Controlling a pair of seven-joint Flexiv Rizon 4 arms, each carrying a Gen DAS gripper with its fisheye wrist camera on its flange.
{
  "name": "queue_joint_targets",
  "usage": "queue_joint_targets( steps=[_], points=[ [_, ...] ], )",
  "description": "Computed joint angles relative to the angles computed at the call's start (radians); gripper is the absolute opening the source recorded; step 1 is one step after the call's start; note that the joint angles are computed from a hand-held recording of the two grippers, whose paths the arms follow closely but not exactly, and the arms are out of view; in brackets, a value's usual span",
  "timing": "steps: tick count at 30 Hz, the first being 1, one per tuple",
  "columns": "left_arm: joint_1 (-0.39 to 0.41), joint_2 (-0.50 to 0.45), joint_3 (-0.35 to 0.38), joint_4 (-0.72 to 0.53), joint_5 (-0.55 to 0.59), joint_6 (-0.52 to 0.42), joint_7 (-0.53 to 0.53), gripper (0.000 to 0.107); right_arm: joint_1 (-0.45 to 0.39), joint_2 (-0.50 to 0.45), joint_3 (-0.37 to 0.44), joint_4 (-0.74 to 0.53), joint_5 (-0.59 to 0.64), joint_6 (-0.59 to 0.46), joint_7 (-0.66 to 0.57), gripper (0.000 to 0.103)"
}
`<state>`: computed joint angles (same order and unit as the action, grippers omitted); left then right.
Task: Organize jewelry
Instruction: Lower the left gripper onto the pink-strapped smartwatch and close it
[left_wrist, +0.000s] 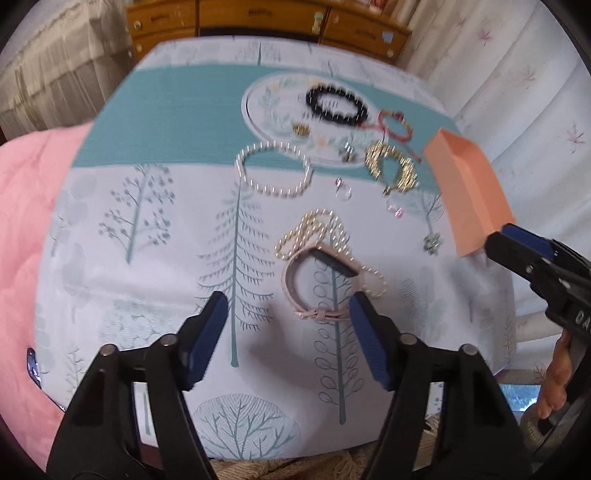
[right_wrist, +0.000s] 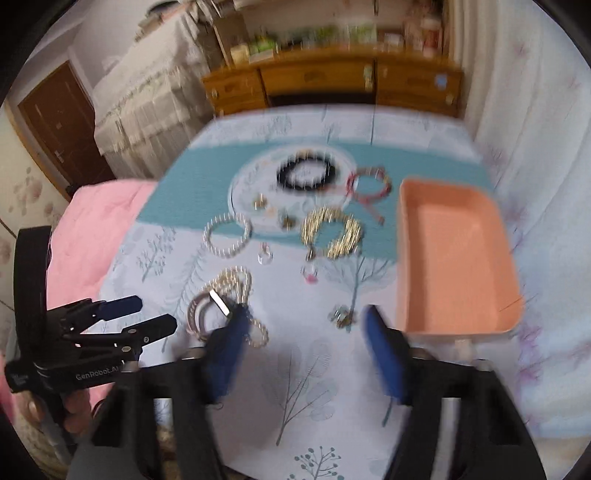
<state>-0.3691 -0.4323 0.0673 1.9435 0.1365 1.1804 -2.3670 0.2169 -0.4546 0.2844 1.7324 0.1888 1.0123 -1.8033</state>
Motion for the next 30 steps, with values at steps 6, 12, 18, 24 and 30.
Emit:
queue_joint_targets(
  steps=[6, 12, 18, 24, 30],
  points=[
    [0.044, -0.077, -0.043, -0.043, -0.069, -0.028, 0.094, 0.05, 0.032, -0.114, -0.038, -0.107, -0.071, -0.11, 0.046, 0.058],
    [0.052, -0.133, -0.051, -0.1, -0.121, -0.075, 0.155, 0.036, 0.063, -0.187, -0.06, -0.18, -0.129, -0.172, 0.106, 0.045],
    [0.047, -0.154, -0.049, -0.128, -0.141, -0.095, 0.185, 0.032, 0.112, -0.226, -0.096, -0.208, -0.23, -0.222, 0.172, 0.042],
    [0.033, -0.173, -0.032, -0.165, -0.133, -0.128, 0.187, 0.006, 0.123, -0.259, -0.097, -0.24, -0.268, -0.277, 0.2, 0.031],
    [0.004, -0.146, 0.0, -0.157, -0.082, -0.108, 0.148, 0.002, 0.112, -0.256, -0.08, -0.23, -0.262, -0.252, 0.185, 0.018]
  ],
)
